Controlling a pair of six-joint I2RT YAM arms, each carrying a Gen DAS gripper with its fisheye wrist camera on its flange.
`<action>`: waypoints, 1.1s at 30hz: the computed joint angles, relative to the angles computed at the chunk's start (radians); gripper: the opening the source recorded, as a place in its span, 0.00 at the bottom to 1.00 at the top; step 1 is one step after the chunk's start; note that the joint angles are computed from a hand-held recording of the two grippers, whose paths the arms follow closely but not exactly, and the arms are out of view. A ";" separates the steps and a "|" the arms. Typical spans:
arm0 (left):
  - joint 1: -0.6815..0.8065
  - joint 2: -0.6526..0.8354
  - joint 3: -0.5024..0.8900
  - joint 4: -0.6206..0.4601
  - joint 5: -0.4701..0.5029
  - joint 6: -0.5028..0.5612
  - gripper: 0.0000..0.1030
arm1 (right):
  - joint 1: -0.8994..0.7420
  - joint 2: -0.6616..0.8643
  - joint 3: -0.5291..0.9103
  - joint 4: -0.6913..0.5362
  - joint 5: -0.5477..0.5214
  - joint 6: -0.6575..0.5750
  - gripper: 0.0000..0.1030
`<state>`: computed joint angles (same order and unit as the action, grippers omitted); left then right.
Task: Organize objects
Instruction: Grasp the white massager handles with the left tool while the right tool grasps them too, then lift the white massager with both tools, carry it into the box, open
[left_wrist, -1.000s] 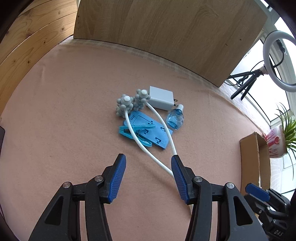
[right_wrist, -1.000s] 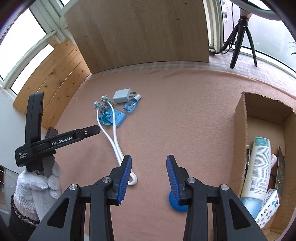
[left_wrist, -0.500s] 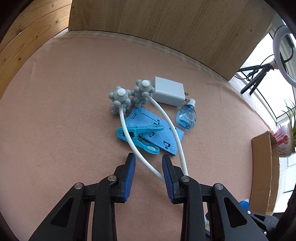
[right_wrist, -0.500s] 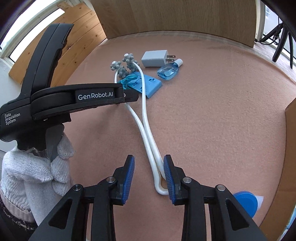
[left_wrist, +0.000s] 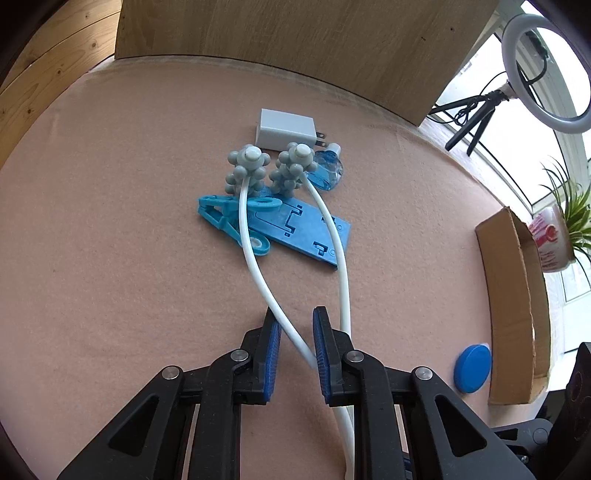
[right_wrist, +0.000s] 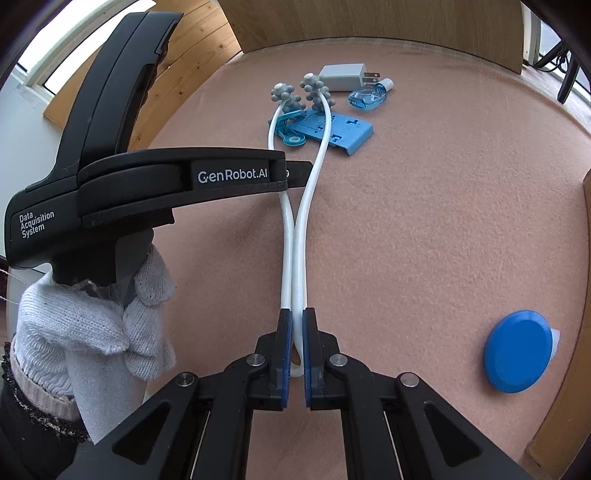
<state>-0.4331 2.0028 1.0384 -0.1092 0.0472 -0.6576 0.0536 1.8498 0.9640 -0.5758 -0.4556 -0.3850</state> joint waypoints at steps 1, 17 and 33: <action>-0.013 -0.007 -0.010 0.005 0.007 -0.001 0.18 | -0.008 -0.010 -0.015 -0.008 -0.003 -0.015 0.05; -0.060 -0.140 -0.156 0.049 -0.035 -0.040 0.37 | -0.177 -0.021 0.059 -0.062 -0.064 0.022 0.20; -0.047 -0.135 -0.182 0.109 0.023 -0.004 0.22 | 0.026 0.192 0.278 0.000 -0.065 0.272 0.21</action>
